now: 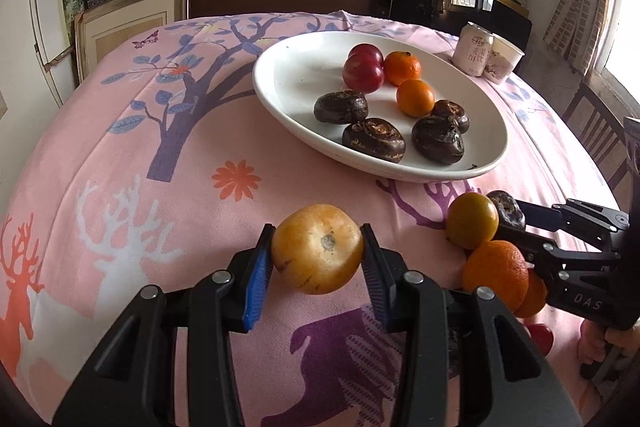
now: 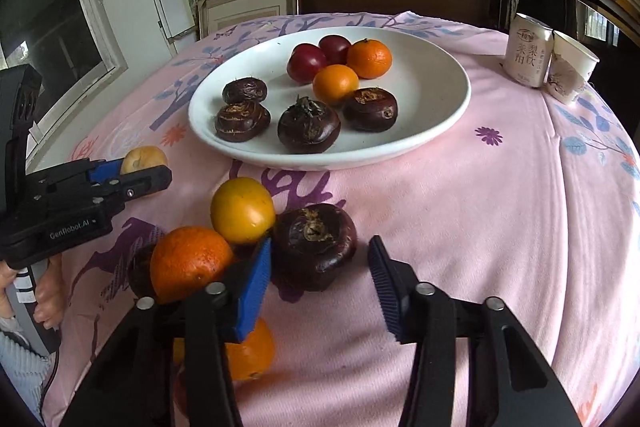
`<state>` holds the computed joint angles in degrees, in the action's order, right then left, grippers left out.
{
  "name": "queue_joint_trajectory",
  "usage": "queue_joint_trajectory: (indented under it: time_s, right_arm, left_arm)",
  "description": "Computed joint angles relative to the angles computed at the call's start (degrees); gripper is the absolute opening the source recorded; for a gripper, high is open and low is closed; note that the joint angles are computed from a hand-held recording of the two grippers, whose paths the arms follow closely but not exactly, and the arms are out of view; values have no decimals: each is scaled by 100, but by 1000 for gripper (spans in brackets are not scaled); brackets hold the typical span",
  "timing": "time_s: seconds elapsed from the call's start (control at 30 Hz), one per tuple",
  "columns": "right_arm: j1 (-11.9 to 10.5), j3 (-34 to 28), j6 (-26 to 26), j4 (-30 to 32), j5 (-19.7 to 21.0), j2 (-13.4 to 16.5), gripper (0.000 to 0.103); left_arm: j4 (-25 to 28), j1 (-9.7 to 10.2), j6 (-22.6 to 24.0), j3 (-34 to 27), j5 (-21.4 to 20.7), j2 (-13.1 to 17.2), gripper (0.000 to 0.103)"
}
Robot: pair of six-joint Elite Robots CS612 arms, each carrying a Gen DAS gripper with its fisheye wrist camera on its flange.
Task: Organize fruits
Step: 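Lower both held fruits onto the white plate and open both tools, then move both open tools back to the fruit pile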
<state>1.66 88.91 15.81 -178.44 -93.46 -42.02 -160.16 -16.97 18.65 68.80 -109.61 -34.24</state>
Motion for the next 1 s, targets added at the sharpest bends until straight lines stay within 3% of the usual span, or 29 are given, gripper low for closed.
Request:
queue_joint_trajectory:
  time_s: [0.17,0.33,0.4,0.73,0.77,0.8,0.87,1.0]
  right_arm:
    - [-47,178,127,-85,30,-108,41]
    - [-125,527,585,-1035,-254,-312,41]
    - [-148,430,619,-1124,-434,-317,41]
    - [-276,-807,321,-336,-557,275,43]
    - [-266,-858,286,-413,-626,323,56]
    - [-254,-880,247,-565,-715,365,77]
    - [-218,-882,177,-794,-876,404,80]
    - [-246,-716,405,-887,-651,285,80]
  left_arm:
    - [46,-7,35,5,5,6,41]
    - [-368,-5,-193,15,-106,-65,41]
    - [-330,-35,-299,-186,-139,-26,41]
    - [406,-241,-881,-1703,73,704,42]
    - [433,-237,-982,-1802,41,775,46]
    - [451,-225,-1087,-1882,-2,833,58]
    - [472,-214,-1124,-1929,10,873,64]
    - [321,-147,-1253,-1819,-59,796,64]
